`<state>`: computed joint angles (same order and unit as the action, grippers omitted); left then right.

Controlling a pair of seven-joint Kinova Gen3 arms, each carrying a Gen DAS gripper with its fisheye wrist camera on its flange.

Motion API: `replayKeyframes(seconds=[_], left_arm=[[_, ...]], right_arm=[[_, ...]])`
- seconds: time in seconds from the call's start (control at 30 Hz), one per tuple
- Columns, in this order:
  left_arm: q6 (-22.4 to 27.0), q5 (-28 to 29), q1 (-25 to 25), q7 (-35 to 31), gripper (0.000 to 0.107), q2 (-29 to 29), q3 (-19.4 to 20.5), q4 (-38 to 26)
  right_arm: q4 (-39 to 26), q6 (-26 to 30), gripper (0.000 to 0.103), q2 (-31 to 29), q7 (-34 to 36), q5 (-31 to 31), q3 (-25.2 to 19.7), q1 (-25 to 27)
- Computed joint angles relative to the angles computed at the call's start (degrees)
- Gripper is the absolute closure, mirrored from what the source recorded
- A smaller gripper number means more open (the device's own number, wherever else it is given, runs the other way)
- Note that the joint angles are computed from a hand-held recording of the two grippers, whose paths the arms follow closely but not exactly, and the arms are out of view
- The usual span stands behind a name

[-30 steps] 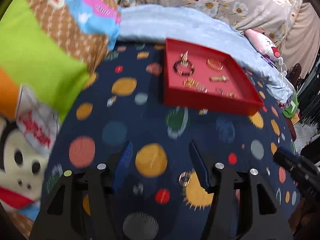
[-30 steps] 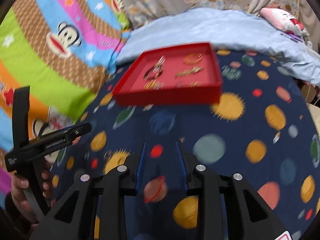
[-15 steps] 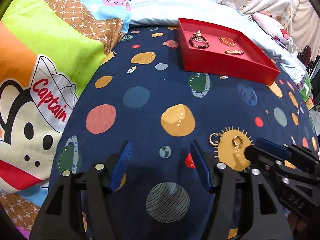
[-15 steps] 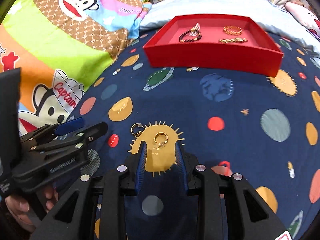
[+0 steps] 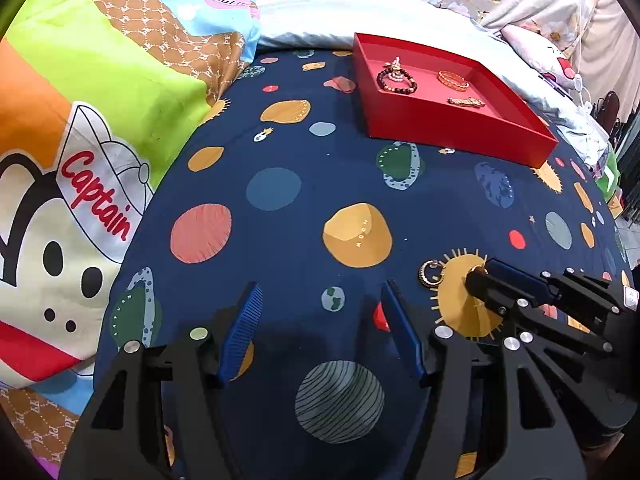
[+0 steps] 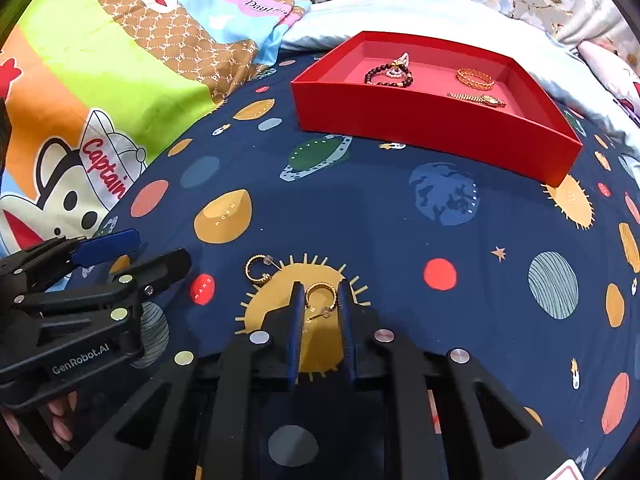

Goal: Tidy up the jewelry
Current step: 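Grasp a gold hoop earring with the right tool while the left tool grasps the other hoop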

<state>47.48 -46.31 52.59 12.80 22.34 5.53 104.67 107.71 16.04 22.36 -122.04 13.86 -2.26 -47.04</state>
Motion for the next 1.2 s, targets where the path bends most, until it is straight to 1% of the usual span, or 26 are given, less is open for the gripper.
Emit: replayKeyframes(seconds=[0.03,0.13,0.23,0.4,0.5,0.57,0.63,0.67,0.73,0.87,0.93,1.0,1.03,1.07,1.1,1.17,1.2], left_arm=[[-0.2,0.0,-0.1,-0.1,0.048,0.0,0.1,0.0],[-1.4,-0.5,0.0,-0.4,0.045,0.1,0.1,-0.4],[-3.1,-0.8,0.1,-1.3,0.044,0.6,0.0,-1.1],[-5.0,0.0,0.3,-4.4,0.044,2.7,-0.8,-3.7],[-5.0,0.7,0.8,-5.8,0.046,4.1,-1.7,-5.3],[-5.3,1.5,0.9,-6.9,0.05,4.7,-2.1,-6.0],[-5.7,2.1,1.1,-7.5,0.051,5.0,-2.6,-6.3],[-4.9,2.1,1.7,-7.9,0.052,5.5,-3.0,-7.0],[-4.4,2.2,2.2,-8.5,0.053,5.9,-3.5,-7.5],[-3.5,2.1,2.9,-8.7,0.063,6.4,-4.3,-8.3],[-3.7,2.0,3.0,-8.6,0.066,6.5,-4.4,-8.3],[-3.6,1.9,3.2,-8.7,0.07,6.6,-4.5,-8.4],[-3.6,1.9,3.2,-8.9,0.074,6.6,-4.5,-8.5],[-3.6,1.9,3.2,-8.9,0.075,6.6,-4.5,-8.5],[-3.8,2.0,3.2,-8.9,0.076,6.5,-4.5,-8.4],[-4.2,2.1,3.1,-9.0,0.083,6.3,-4.5,-8.1],[-4.5,2.1,3.0,-8.9,0.084,6.2,-4.5,-7.9]], right_arm=[[0.3,-0.3,0.087,-0.2,0.8,-1.1,-1.3,1.6],[1.5,-0.8,0.087,-1.2,0.5,-1.6,-0.9,1.9],[3.2,-1.9,0.087,-3.0,1.1,-3.5,-2.2,4.6],[5.1,-2.5,0.087,-5.2,0.3,-3.4,-0.9,4.9],[5.9,-2.9,0.087,-6.0,0.2,-3.6,-1.2,5.9],[6.3,-3.2,0.087,-6.3,0.7,-4.1,-2.0,7.0],[6.6,-3.7,0.087,-6.4,2.3,-5.7,-4.0,9.4],[6.7,-3.7,0.087,-6.4,2.9,-6.3,-4.6,10.0],[6.9,-4.0,0.087,-6.5,3.4,-6.9,-4.5,10.3],[7.2,-4.4,0.087,-6.7,4.5,-8.0,-4.7,11.0],[7.3,-4.5,0.087,-6.8,4.8,-8.4,-4.6,11.0],[7.3,-4.6,0.087,-6.7,6.0,-9.6,-5.8,12.5],[7.4,-4.9,0.087,-6.7,6.9,-10.6,-7.0,13.8],[7.5,-5.0,0.087,-6.6,7.7,-11.4,-7.7,14.6],[7.5,-5.1,0.087,-6.6,8.3,-12.0,-8.1,15.1],[7.5,-5.1,0.087,-6.7,8.7,-12.3,-7.6,14.7],[7.5,-5.2,0.087,-6.7,9.0,-12.7,-7.8,14.9]])
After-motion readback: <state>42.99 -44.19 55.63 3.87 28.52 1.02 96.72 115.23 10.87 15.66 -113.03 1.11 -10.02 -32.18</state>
